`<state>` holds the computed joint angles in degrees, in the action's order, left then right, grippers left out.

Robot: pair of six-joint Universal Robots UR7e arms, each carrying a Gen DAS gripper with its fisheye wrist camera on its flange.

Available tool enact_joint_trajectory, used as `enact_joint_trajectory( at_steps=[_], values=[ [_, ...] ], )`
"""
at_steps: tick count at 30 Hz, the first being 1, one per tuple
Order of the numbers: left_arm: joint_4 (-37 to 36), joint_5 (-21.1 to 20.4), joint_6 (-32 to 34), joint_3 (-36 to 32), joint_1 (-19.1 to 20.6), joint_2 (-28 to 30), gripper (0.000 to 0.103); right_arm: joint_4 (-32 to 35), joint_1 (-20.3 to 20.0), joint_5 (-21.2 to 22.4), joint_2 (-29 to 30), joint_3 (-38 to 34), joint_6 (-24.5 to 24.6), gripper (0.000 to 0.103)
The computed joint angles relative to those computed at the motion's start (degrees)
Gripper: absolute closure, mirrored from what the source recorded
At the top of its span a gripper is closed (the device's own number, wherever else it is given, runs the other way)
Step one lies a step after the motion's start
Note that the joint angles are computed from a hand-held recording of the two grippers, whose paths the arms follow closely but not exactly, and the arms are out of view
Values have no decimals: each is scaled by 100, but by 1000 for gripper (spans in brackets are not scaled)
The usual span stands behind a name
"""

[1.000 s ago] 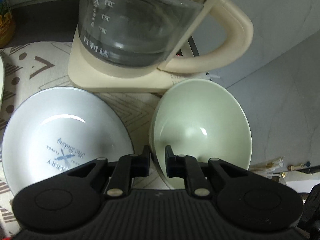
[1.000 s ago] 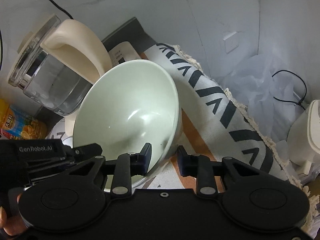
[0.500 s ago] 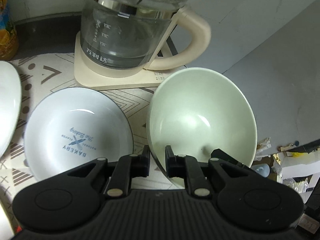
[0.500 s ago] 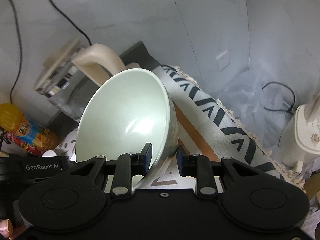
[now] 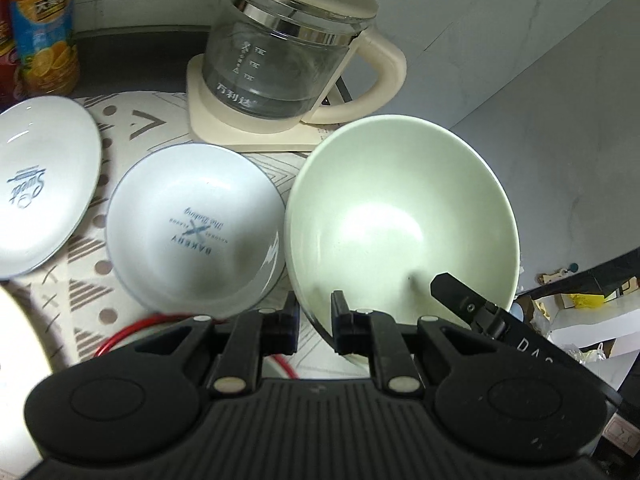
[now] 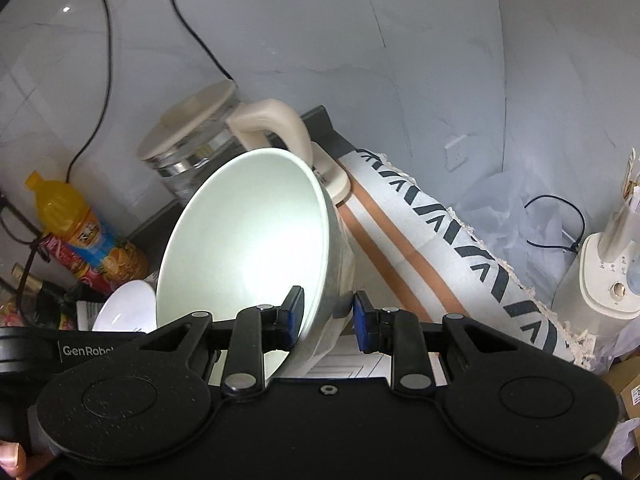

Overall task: Organize plates and bowls
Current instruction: 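Lift the small green bowl with the right tool toward the bowl stack, then lower the small green bowl into the large green bowl and release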

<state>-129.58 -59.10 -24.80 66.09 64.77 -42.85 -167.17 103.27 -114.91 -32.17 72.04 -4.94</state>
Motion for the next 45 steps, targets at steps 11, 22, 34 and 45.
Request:
enact_joint_trajectory(
  at_steps=[11,22,34,45],
  values=[
    [-588,190,-30,1447,-169,-914,89,-573,185,-37,-331,953,-113,77],
    [-695,293,63,2205,-248,-1533,89,-921,309,33,-505,1639,73,77],
    [-515,220,-312,2779,-139,-2039,88,-668,477,-66,-490,1799,86,77],
    [-372,173,-470,2870,-5,-2065,87,-218,519,-323,-368,1707,364,75]
  ],
)
